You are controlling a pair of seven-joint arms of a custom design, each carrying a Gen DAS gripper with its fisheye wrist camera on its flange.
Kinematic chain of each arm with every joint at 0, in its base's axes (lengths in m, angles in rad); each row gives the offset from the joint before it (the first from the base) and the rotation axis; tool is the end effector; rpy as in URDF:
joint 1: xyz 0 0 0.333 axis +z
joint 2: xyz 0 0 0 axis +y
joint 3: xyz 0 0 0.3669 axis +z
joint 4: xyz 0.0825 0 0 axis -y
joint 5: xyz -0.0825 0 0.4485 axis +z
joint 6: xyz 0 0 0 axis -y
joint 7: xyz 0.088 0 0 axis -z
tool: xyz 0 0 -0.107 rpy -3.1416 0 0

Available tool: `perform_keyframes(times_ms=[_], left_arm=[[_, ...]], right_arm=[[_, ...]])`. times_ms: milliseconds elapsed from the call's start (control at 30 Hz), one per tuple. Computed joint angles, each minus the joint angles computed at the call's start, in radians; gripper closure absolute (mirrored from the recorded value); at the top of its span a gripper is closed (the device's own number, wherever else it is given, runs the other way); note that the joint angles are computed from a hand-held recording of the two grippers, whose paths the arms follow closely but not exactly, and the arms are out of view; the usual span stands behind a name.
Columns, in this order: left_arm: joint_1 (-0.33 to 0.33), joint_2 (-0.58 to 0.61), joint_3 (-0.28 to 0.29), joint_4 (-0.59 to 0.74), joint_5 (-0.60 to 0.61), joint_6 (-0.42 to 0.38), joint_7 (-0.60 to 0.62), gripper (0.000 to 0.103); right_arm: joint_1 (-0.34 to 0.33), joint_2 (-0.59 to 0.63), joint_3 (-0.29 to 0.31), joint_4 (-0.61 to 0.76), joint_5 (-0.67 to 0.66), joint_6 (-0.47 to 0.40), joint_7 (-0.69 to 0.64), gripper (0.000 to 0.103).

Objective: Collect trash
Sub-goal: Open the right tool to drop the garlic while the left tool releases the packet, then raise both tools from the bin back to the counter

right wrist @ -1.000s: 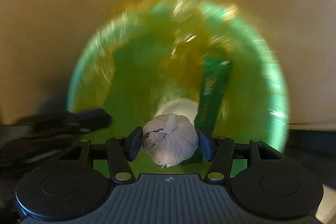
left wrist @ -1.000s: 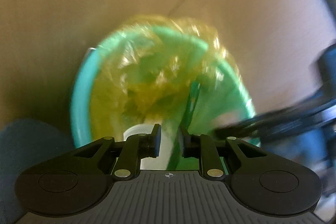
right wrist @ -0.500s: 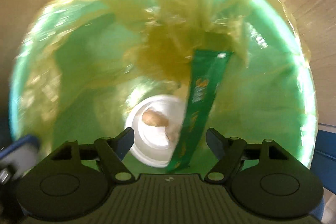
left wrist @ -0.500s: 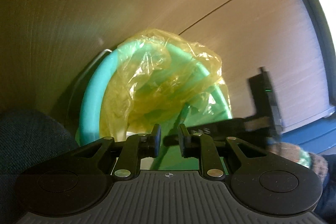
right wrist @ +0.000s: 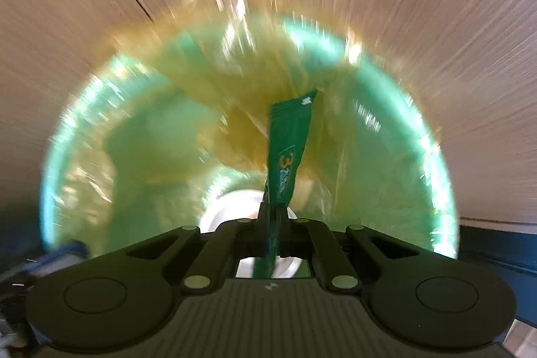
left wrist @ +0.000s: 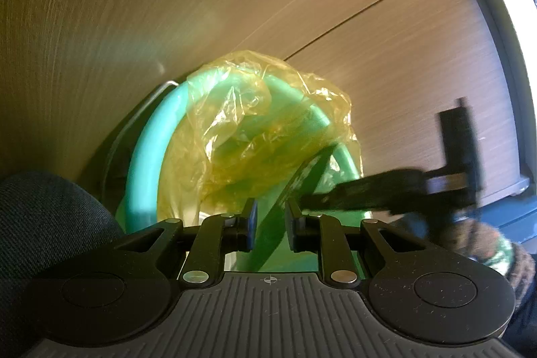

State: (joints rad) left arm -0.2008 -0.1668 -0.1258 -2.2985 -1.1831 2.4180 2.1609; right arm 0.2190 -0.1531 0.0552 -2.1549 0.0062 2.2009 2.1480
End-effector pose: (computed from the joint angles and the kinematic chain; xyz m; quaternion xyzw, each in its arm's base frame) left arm 0.5289 -0.1858 0.4637 0.6069 -0.6661 0.4045 0.1562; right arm 0.5532 0.1570 0.5081 -0.5882 0.8026 -0.0364 0.0924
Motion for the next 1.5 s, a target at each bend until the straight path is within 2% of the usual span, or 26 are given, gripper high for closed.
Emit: perform_keyframes(times_ms=[100,233,367,433,600,700,800,933,1033,1133,1167,1200,1267,1400,1500], left_arm=[[0.0,0.001,0.0,0.0,0.0,0.0,0.0,0.082],[0.001,-0.001,-0.001,-0.001,0.003,0.002,-0.002,0.082],[-0.002,-0.003,-0.003,-0.003,0.004,0.017,-0.01,0.082],[-0.003,-0.004,-0.003,-0.004,0.009,0.019,-0.012,0.082],[-0.006,0.0,-0.004,0.0,0.015,0.025,-0.025,0.082],[-0.007,-0.001,-0.007,0.0,0.03,0.034,-0.035,0.082],[-0.013,-0.006,-0.021,0.002,0.102,0.056,-0.057,0.082],[-0.05,-0.064,-0.027,0.0,0.188,0.07,0.06,0.082],[-0.075,-0.126,-0.004,0.007,0.191,0.048,0.078,0.082],[-0.089,-0.201,0.022,0.032,0.178,0.05,0.055,0.082],[-0.093,-0.228,0.029,0.045,0.186,0.055,0.047,0.082],[-0.097,-0.255,0.035,0.058,0.196,0.061,0.04,0.082],[-0.101,-0.301,0.046,0.097,0.232,0.07,0.01,0.082],[-0.062,-0.343,0.045,0.196,0.377,0.101,-0.138,0.082],[-0.019,-0.337,0.074,0.284,0.489,0.085,-0.228,0.082]], right_arm=[[-0.002,-0.027,0.005,-0.006,-0.022,0.046,0.015,0.1],[0.001,-0.015,0.021,-0.001,-0.08,0.037,0.024,0.1],[0.012,-0.025,0.017,-0.072,-0.088,0.137,0.002,0.095],[0.015,-0.023,0.016,-0.077,-0.082,0.119,-0.014,0.09],[0.012,-0.055,0.012,-0.079,-0.052,0.093,-0.023,0.087],[0.009,-0.097,0.016,-0.089,-0.049,0.067,-0.003,0.078],[0.004,-0.147,0.021,-0.112,-0.037,0.07,0.043,0.077],[-0.004,-0.242,0.052,-0.175,-0.08,0.151,0.111,0.077],[-0.021,-0.339,0.094,-0.188,-0.162,0.185,0.151,0.065],[-0.07,-0.414,0.157,-0.161,-0.297,0.21,0.194,0.053],[-0.089,-0.43,0.179,-0.144,-0.347,0.227,0.207,0.045],[-0.106,-0.442,0.195,-0.129,-0.39,0.26,0.223,0.038],[-0.13,-0.449,0.208,-0.093,-0.441,0.345,0.246,0.033],[-0.092,-0.384,0.17,0.03,-0.4,0.457,0.181,0.028],[-0.063,-0.293,0.168,0.166,-0.349,0.433,0.126,0.027]])
